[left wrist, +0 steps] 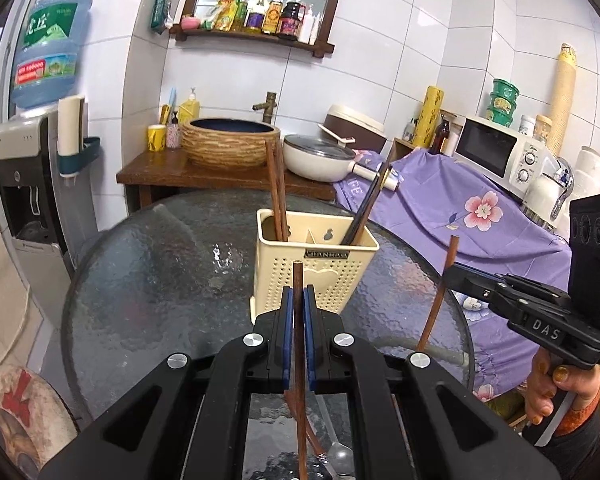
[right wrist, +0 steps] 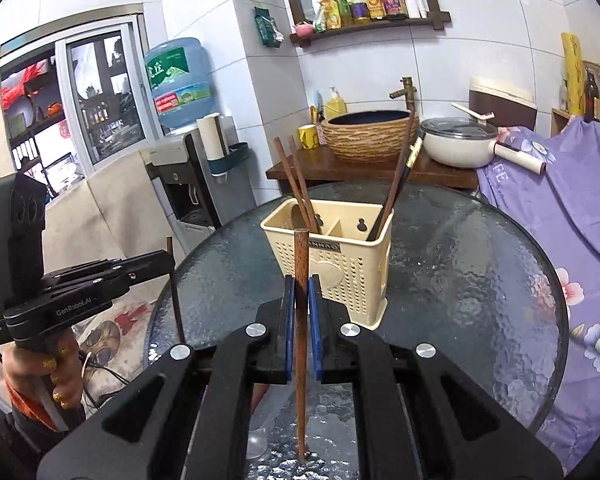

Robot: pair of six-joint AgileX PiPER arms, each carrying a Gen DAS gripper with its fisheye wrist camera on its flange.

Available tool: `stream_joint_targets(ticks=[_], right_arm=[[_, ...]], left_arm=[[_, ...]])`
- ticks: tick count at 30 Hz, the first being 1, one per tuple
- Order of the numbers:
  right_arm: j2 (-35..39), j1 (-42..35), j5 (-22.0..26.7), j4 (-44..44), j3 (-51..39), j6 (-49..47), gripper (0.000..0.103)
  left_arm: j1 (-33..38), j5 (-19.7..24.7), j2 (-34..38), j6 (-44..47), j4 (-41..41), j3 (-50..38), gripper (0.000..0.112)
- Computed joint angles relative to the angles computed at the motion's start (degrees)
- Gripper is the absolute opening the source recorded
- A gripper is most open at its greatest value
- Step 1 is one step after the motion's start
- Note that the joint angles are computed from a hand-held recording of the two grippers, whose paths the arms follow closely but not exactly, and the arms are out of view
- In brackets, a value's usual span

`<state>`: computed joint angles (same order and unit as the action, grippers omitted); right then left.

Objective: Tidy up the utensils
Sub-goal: 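Lower both held chopsticks toward the cream holder opening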

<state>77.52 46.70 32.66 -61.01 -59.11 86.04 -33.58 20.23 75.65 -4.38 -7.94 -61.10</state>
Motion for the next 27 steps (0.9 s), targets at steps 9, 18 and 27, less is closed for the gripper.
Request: stream_joint_targets(ticks=[9, 18, 27], right_arm=[[-0.79, -1.69, -0.2, 6.03, -3.51, -7.61, 0.008], [0.74, -6.02, 2.34, 16.38, -13.22, -21.75, 0.008], [5.66, -8.13, 10.24, 17.55, -33.43, -32.59, 0.008]], left_arm=[[1.2, 3.07, -0.24, 4.94, -3.78, -3.94, 0.005], [3.08, 12.07, 6.48, 9.63, -7.74, -19.76, 0.005], [2.47, 23.81, 17.53, 2.42, -1.63, -48.58, 0.005]])
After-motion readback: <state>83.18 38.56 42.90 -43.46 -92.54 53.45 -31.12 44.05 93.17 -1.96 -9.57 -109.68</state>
